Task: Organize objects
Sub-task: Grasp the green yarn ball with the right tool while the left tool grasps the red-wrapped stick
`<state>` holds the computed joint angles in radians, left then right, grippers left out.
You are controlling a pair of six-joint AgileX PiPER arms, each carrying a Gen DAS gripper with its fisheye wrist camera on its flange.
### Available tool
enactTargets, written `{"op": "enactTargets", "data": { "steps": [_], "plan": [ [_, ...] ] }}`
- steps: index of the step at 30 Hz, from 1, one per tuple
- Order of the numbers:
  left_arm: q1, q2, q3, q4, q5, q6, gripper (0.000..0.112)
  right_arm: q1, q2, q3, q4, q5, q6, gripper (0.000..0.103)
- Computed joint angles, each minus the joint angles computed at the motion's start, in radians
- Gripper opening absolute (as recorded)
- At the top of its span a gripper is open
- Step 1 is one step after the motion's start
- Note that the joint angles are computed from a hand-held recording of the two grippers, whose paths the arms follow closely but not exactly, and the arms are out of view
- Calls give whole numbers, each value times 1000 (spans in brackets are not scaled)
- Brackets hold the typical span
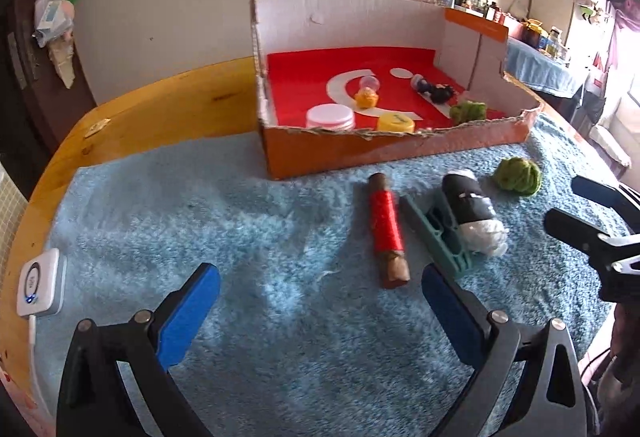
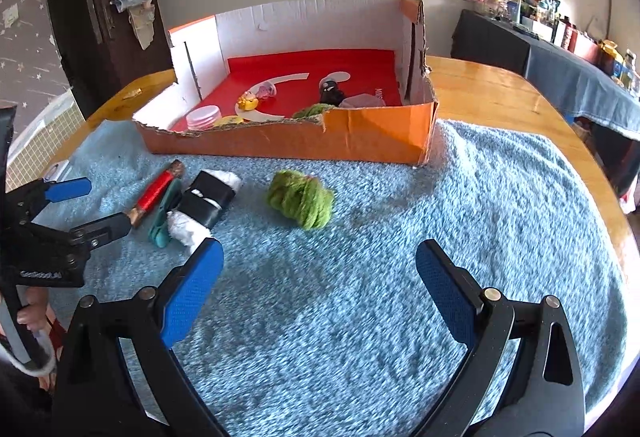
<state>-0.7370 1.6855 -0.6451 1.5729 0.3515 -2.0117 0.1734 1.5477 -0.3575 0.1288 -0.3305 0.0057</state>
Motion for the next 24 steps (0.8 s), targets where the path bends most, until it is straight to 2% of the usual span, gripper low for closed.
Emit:
{"op": "enactTargets", "data": {
  "steps": [3, 7, 10, 12, 15, 18, 21, 24],
  "plan": [
    [3, 25, -29, -39, 2, 47, 101, -19, 17, -34, -21, 33, -9, 98],
    [31, 50, -66, -85, -35, 128, 94, -43, 43, -85, -69, 84, -4, 98],
    [73, 56, -78, -48, -129, 130, 84, -57, 55, -117, -172, 118, 68, 98],
    [70, 68, -93, -63, -128, 155, 76, -71, 67, -140, -292, 134, 167, 98],
    [59, 76, -104, -54, -124, 182, 66, -73, 89, -170, -279, 149, 129, 98],
    [62, 74, -104, -15, -143, 174, 58, -78, 110, -195, -352, 157, 169, 97],
    [68, 76, -103, 49, -157, 125, 53, -74, 123, -207, -366, 160, 156, 89],
    [79, 73, -101, 95, -170, 85, 44, -71, 140, -225, -472, 172, 248, 79]
  ]
}}
